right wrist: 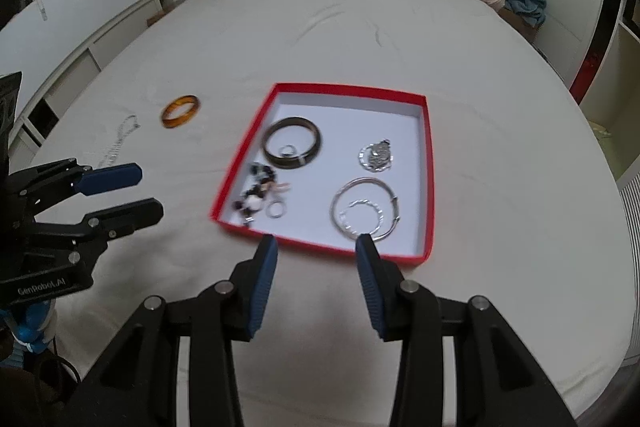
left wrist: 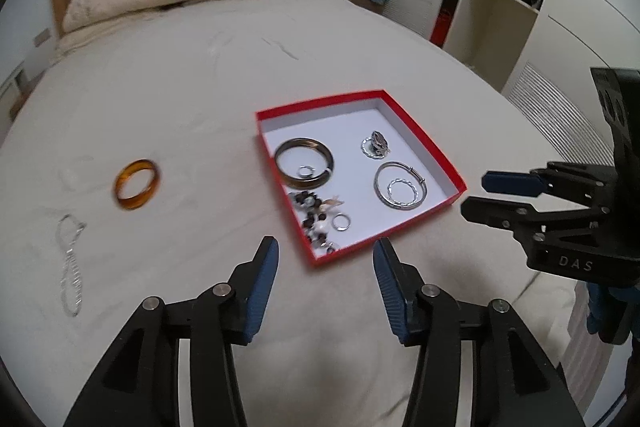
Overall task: Organize jewelry
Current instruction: 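Withdraw both tools from the box and move toward the necklace and amber bangle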
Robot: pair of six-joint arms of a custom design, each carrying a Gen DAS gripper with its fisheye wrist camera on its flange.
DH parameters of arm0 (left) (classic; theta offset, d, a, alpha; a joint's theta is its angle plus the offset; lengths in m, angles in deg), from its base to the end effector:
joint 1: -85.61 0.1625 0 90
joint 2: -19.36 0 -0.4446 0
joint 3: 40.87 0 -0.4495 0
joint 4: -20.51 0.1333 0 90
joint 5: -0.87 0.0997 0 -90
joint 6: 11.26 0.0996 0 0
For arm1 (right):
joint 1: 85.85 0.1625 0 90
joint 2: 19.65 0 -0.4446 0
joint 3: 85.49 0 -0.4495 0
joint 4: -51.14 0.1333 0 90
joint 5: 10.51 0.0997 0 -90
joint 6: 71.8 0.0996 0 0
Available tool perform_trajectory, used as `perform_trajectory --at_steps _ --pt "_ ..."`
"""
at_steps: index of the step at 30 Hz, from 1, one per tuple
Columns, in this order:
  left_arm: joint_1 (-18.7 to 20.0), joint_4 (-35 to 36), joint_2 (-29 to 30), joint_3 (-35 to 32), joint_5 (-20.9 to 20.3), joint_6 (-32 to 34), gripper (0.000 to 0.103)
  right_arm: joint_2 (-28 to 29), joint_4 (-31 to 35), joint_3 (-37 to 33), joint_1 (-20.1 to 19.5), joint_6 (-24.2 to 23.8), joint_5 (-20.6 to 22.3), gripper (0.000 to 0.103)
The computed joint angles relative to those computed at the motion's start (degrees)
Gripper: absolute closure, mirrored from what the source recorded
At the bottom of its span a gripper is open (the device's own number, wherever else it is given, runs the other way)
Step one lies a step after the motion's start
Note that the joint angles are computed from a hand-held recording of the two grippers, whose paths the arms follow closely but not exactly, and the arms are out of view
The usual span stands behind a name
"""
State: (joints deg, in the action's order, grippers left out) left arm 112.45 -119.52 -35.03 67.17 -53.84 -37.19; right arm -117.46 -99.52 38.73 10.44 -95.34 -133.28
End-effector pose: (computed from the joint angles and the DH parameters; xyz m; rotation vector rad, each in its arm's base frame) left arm -0.4667 -0.4501 0.0745 0.8583 2.4659 -0.5237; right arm 0.1306 -0.4602 0.3899 0.4115 -2.3979 0.6313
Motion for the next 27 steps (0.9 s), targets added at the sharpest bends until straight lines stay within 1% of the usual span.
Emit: perform_trajectory --at_steps 6,11,18,23,27 --pt "-3.9 4.0 -5.6 4.0 4.3 -5.9 0.048 -4.2 2.0 2.7 5.0 3.4 -1.1 0.064" --pt "-7.4 9.4 -11.0 7.3 7.9 -12.2 0.043 -6.7 3.5 4.3 9.5 5.8 -2.3 0.064" --pt "-11.7 17.8 -17.0 10.6 12.6 -20.5 0.041 -8.4 4.9 5.4 15.6 8.9 -3.8 0.064" --pt "-14.5 24.5 -20.7 12.3 14.6 -27.1 0.041 -8.7 5.9 5.8 20.1 10.9 -4.9 0.064" --pt "-16.9 29.5 -22.8 13.1 16.0 -31.7 0.040 -9.2 6.6 6.2 22.8 12.7 -5.1 0.064"
